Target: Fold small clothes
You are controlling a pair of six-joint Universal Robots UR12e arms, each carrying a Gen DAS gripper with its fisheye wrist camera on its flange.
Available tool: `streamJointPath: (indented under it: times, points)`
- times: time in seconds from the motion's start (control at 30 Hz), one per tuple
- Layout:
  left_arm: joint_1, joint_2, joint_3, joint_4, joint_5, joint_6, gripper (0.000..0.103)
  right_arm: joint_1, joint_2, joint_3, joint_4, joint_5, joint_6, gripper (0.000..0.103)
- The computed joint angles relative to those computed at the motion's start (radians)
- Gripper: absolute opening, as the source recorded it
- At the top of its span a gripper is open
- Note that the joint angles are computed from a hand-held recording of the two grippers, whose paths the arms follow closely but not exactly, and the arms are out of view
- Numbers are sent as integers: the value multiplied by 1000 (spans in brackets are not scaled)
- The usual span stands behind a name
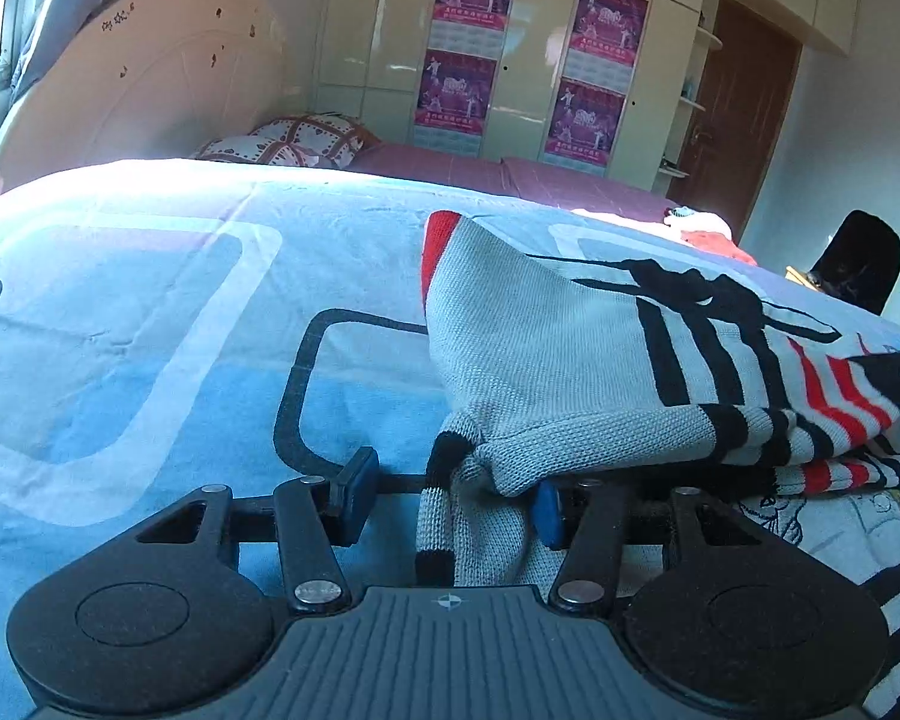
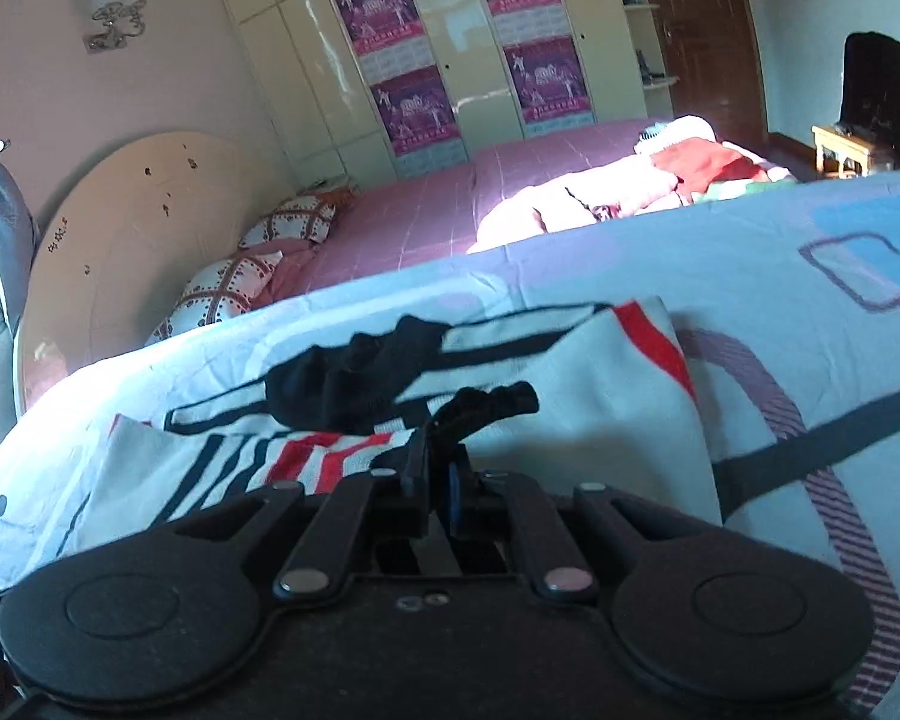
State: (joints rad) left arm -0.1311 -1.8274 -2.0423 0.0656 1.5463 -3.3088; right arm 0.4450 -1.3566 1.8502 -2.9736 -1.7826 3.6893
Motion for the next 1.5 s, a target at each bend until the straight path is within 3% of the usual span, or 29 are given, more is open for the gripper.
streamJointPath:
  times: [0.17,0.27,0.33,0.43,0.53,0.57,0.67,0.73,0.8,0.83,0.93,1.07,1.13,1.23,1.3,1.37,1.43,1.5]
  points:
    - [31,16,-20,25,-88,-45,52,1,6,14,-63,27,-9,7]
    - [32,36,-37,-1,-71,-30,50,0,8,1,14,55,-29,7]
    - [45,54,-58,21,-97,-80,50,-1,5,3,37,62,-40,11]
    - [77,51,-73,79,-202,-156,50,-7,-3,17,17,83,-21,26]
    - [101,29,-73,136,-270,-261,50,-14,-7,23,4,98,10,26]
    - [102,30,-76,154,-264,-278,50,-14,-9,26,-4,92,9,25]
    - [98,34,-71,167,-249,-265,50,-12,-14,39,-50,69,0,20]
    - [90,26,-41,94,-246,-237,50,-9,-9,39,-73,43,4,16]
    - [70,10,-5,6,-195,-196,50,-2,-2,39,-104,20,-2,9]
    - [54,1,13,-47,-137,-170,47,5,2,37,-115,2,-18,8]
    - [21,4,26,-77,-27,-94,47,20,2,35,-124,-45,-76,8]
    - [9,18,23,-58,49,-95,47,17,-7,38,-137,-44,-114,16]
    - [10,11,30,-15,43,-91,47,8,-14,32,-92,-14,-83,28]
    - [9,-16,65,36,-15,-70,47,-10,-21,32,-35,44,7,31]
    - [5,-37,94,36,-55,-46,47,-23,-21,32,-2,89,71,35]
    - [3,-57,127,-10,-104,-13,47,-38,-14,23,40,131,138,46]
    - [-1,-69,149,-73,-144,20,47,-42,-3,19,55,133,170,41]
    - [-16,-78,158,-125,-113,70,47,-35,5,12,58,97,138,16]
